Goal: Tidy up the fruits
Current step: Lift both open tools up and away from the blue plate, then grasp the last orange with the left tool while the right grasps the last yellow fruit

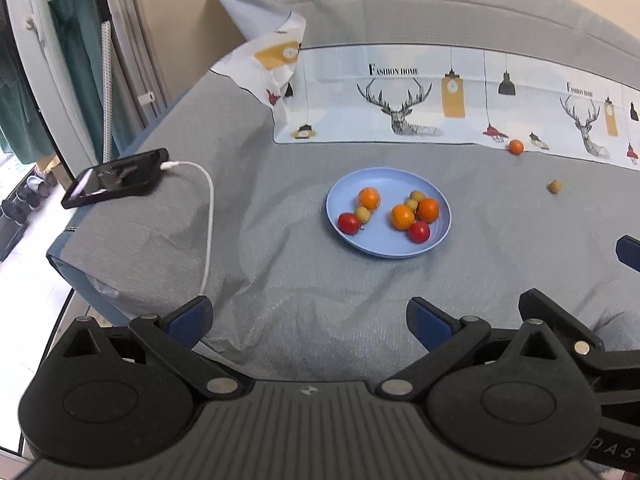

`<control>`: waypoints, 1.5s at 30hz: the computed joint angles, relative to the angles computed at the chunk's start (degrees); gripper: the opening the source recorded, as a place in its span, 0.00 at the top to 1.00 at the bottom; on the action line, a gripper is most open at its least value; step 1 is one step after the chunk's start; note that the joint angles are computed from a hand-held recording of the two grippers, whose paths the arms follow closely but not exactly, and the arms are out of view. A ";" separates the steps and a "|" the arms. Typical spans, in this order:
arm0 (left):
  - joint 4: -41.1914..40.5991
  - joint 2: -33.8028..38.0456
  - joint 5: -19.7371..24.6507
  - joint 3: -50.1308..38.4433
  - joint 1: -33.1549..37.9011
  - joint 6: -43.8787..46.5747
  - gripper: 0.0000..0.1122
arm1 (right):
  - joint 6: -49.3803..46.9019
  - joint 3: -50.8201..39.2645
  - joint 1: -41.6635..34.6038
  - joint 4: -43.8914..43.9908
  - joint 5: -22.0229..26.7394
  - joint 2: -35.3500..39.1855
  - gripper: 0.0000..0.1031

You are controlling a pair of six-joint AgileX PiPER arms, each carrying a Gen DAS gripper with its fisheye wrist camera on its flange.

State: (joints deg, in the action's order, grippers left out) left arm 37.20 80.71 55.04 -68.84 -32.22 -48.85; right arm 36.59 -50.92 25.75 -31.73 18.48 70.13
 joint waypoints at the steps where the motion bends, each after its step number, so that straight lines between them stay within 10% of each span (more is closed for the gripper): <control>1: 0.28 -0.46 0.20 0.19 -0.36 -0.36 0.08 | 0.69 0.25 0.32 -0.78 0.10 -0.44 0.01; 19: 5.37 -7.52 1.22 4.67 -4.09 -5.79 0.08 | 20.60 3.39 10.71 -23.38 6.98 -6.93 0.01; 45: 2.31 -5.43 -2.15 4.04 -0.79 -2.02 0.08 | 22.75 2.96 10.17 -25.72 6.67 -4.88 0.01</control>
State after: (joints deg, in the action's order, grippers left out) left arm 39.51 75.28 52.89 -64.81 -33.01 -50.87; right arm 59.33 -47.96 35.92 -57.45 25.15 65.26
